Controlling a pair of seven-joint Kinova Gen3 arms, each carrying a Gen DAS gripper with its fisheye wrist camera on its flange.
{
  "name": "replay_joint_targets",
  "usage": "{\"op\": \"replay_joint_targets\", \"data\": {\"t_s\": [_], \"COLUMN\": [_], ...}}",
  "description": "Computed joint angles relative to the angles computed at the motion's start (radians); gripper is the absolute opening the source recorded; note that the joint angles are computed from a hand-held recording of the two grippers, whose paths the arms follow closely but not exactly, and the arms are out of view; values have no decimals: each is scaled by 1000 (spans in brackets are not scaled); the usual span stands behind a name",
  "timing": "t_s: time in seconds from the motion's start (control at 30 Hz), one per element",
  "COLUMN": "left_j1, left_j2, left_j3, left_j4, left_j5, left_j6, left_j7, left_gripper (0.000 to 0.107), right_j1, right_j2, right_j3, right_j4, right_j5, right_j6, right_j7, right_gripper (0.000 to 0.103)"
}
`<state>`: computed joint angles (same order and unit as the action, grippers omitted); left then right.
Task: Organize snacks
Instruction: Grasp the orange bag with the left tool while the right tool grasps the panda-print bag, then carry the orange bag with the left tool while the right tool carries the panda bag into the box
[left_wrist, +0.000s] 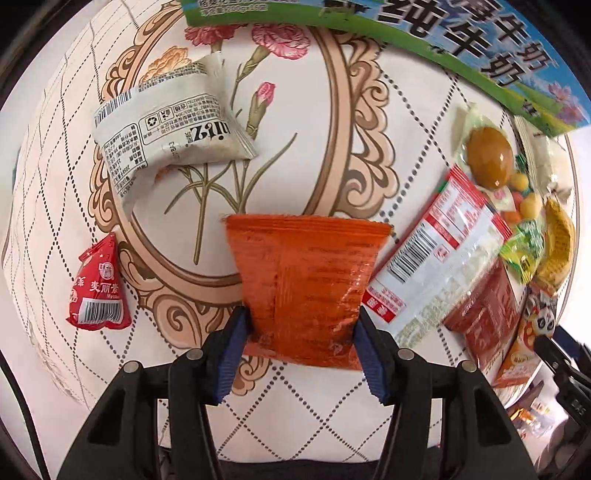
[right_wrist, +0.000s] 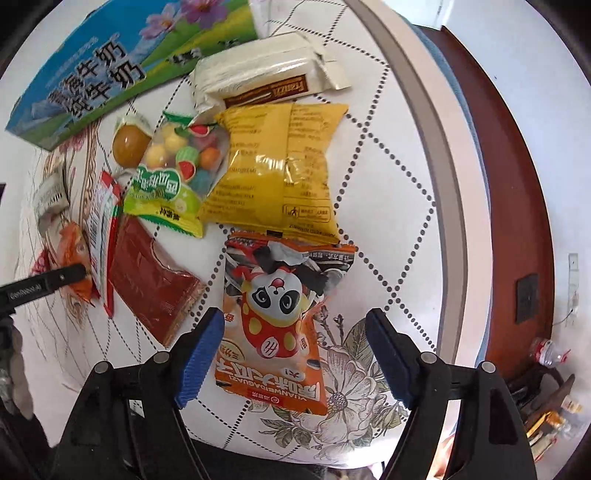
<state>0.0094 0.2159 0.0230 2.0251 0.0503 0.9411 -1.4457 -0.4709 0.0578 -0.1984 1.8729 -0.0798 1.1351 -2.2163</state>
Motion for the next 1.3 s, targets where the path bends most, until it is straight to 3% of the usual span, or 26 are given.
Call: {"op": "replay_joint_targets", "data": {"t_s": [0.07,0.2,0.27,0.3,0.43,0.57,0.67,0.9,1.17,1.3], "left_j1": [-4,-2,-8,-7,-31,-54,-44,1,8,4], "left_j2": [12,66,93,107,115,130,133,91,12,-22], "left_j3": [-1,-3,-3,-1,-2,-6,-7,-9,6,-3], "left_j4": [-1,-25,-40,-55,-42,-8,-3,16,39,48], "left_j5": [3,-12,-7,-1,24,28,26,-5,9,35], "left_j6": [-8,-21,-22,-18,-31,-72,-76,-79,-32,-10], "left_j7": [-4,-2,-9,-6,-38,-89,-80,-16,-1,-29], "left_gripper": [55,59,60,60,60,60,60,59,52,52], "right_j1": [9,47,78,78,4,-46,-40,77,43,57], "right_j2": [-23,44,77,88,76,81,55,-2,20,-9], "right_j3": [14,27,14,10,-2,-34,-5,48,23,26], "right_j4": [5,-36,1,14,26,-18,-11,63,94,89], "right_j5": [-20,-90,-141,-142,-59,31,0,-142,-50,-68], "right_j6": [-20,-13,-54,-67,-54,5,-7,-35,-111,-97], "right_j7": [-23,34,71,79,95,163,151,185,49,97], "right_gripper": [81,81,75,68,59,59,61,66,57,53]}}
